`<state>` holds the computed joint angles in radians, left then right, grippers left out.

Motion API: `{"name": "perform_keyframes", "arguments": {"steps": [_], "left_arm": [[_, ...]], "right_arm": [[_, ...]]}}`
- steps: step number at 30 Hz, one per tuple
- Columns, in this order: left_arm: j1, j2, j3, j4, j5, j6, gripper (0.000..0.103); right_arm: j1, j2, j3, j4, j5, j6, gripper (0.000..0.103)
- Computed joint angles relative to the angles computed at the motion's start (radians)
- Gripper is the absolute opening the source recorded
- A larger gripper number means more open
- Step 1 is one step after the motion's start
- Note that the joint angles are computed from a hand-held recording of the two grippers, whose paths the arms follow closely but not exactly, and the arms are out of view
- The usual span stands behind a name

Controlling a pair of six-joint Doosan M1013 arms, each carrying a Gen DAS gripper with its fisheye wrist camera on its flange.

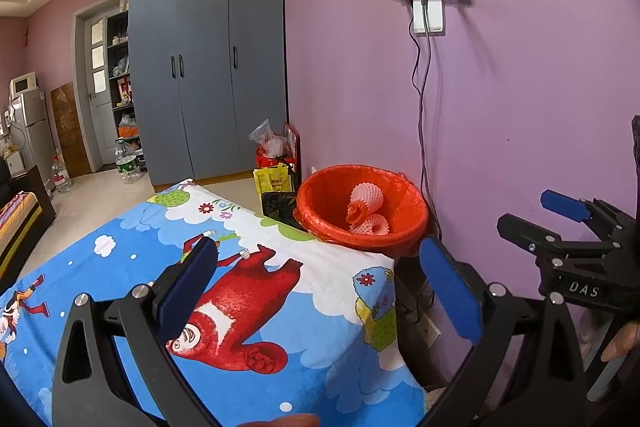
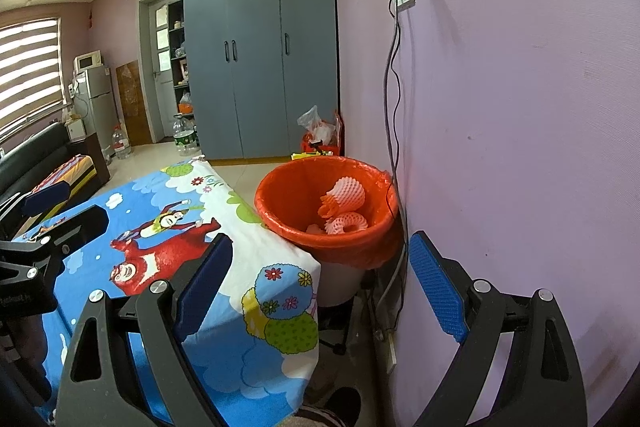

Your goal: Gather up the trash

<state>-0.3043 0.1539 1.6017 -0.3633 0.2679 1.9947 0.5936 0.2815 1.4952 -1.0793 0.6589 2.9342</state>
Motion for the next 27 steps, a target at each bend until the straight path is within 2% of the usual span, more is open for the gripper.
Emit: {"name": "perform_keyframes", "arguments": {"steps": [6,11,14,17,20,23,27], "left_arm": [[0.003,0.0,0.001,-0.039,0.005,0.035,0.098],[0.0,0.002,0.002,0.043,-0.012,-0.05,0.098],[0.003,0.006,0.001,-0.009,-0.012,0.008,0.098],[0.002,0.011,0.0,-0.008,-0.01,0.026,0.098],[-0.001,0.015,0.0,0.044,-0.011,-0.026,0.098],[0.006,0.019,-0.004,-0.014,-0.004,0.011,0.098],[0.006,0.019,-0.003,0.028,-0.011,-0.03,0.098]], "right_arm": [[0.001,-0.004,0.005,-0.005,-0.008,-0.002,0.084],[0.001,-0.006,0.011,-0.019,-0.016,0.012,0.084],[0.001,-0.007,0.014,-0.026,-0.023,0.017,0.084],[0.002,-0.006,0.013,-0.024,-0.028,0.013,0.084],[0.003,-0.004,0.011,-0.021,-0.031,0.007,0.084],[0.005,-0.002,0.01,-0.022,-0.033,0.006,0.084],[0.007,0.0,0.006,-0.017,-0.035,-0.002,0.084]]}}
